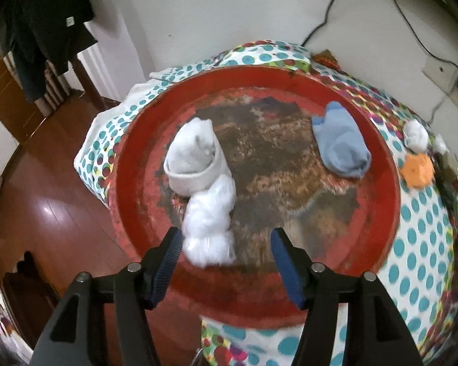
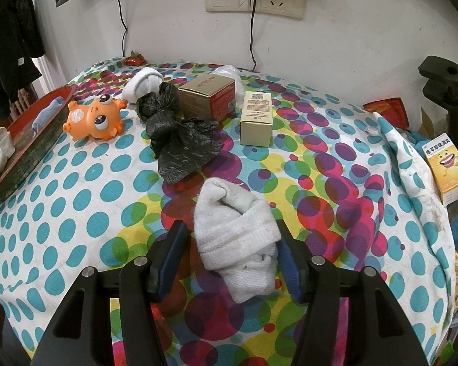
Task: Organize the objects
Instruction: 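Lower the plastic bundle beside the white cloth bundle and open the left gripper, then lift the left tool away from the tray while the right tool carries the grey sock toward it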
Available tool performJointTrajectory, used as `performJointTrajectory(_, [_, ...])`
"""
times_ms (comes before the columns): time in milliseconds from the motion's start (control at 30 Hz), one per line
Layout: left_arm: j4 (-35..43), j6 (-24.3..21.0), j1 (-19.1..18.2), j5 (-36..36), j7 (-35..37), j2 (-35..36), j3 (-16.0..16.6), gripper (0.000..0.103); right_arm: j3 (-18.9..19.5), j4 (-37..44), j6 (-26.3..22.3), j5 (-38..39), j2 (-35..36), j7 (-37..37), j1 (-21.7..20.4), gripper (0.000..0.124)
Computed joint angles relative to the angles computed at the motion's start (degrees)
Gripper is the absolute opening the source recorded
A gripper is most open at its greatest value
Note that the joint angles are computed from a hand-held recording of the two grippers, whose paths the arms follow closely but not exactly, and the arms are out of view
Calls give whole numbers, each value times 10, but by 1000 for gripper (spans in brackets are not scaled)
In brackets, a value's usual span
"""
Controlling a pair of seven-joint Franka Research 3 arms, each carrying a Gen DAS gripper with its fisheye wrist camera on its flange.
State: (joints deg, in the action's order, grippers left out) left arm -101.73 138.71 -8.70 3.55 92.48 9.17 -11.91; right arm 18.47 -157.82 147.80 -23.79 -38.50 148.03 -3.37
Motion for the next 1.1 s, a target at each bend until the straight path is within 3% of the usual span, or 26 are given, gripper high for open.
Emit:
performJointTrajectory(333, [-71, 44, 26, -148, 194, -47, -3, 62, 0, 5, -7, -3, 5, -5, 0, 62])
performJointTrajectory(433, [-81, 35, 32, -213, 258, -50, 0, 62, 2, 7, -11, -1, 4, 4, 0, 62])
performJointTrajectory(667, [-117, 58, 36, -291, 358, -76, 10, 62, 27, 25, -47, -17, 12, 65, -1, 41])
performJointTrajectory(900, [-124, 50, 31, -282, 370, -89, 23, 62, 28, 59, -104, -46, 37, 118, 22, 40])
performJointTrajectory(1100, [-137, 77, 38, -249, 326, -93, 34, 62, 29, 95, -137, -74, 63, 170, 54, 40])
